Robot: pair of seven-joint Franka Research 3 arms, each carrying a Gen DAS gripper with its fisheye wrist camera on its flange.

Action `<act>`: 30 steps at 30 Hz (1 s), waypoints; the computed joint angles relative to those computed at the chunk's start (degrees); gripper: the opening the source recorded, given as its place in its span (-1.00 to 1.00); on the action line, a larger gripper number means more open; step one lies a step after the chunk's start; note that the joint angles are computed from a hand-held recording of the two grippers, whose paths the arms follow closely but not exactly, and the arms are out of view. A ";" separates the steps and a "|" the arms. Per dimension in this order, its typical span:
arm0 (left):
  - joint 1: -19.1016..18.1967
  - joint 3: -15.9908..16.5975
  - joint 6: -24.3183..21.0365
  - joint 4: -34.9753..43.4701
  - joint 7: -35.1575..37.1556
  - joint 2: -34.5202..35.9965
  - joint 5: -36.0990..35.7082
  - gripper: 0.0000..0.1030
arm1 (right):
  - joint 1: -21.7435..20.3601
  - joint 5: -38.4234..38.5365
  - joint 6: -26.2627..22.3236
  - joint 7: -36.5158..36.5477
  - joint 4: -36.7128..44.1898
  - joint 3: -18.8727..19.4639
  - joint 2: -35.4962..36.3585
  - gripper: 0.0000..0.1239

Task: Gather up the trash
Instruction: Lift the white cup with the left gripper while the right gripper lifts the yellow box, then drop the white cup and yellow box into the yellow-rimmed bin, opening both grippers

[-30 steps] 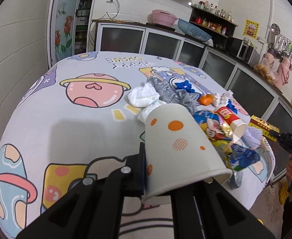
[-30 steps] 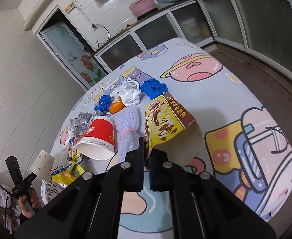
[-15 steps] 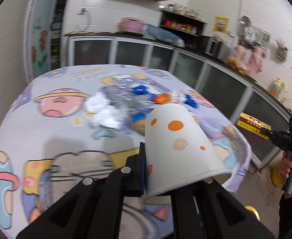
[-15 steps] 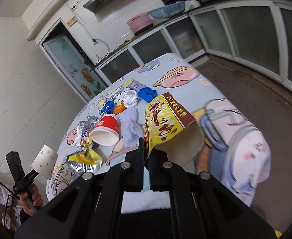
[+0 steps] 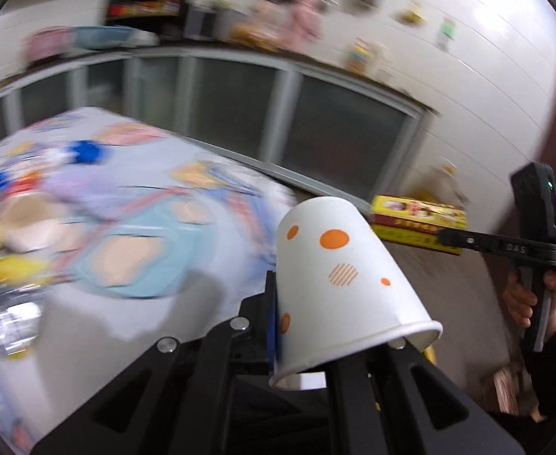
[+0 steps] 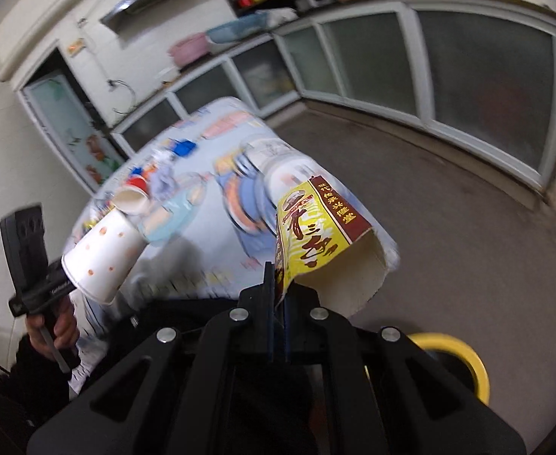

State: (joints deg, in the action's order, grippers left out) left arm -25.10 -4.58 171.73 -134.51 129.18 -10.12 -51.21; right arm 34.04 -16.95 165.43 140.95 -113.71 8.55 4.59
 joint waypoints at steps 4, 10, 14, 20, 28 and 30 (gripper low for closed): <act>-0.76 -3.82 -7.29 7.30 1.82 7.51 2.30 -0.92 | -1.34 -1.30 -3.10 5.34 -10.23 1.25 -7.70 -0.95; -0.02 -9.76 -17.17 19.14 -6.35 20.20 16.05 -0.92 | -4.86 3.33 -7.13 8.92 -20.63 5.45 -14.00 -0.95; -0.20 -11.73 -22.17 25.67 -12.71 26.57 23.74 -0.92 | -5.00 10.77 -9.79 6.13 -23.96 5.64 -14.64 -0.95; -0.15 -13.46 -27.49 31.54 -19.88 32.89 33.55 -0.92 | -4.78 18.43 -13.61 1.95 -25.83 5.00 -13.66 -0.94; 3.99 -18.23 -27.16 31.20 -24.23 32.95 37.52 0.48 | -4.72 22.37 -16.83 0.04 -25.30 4.18 -10.27 -0.32; 5.05 -19.08 -26.60 31.58 -24.43 33.46 36.84 0.67 | -5.10 21.38 -16.43 2.38 -25.85 4.25 -10.74 -0.06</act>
State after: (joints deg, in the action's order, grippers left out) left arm -20.05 -23.66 145.13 -102.93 104.75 23.35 -14.36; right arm 28.94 4.43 148.99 143.33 -139.56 12.81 -6.16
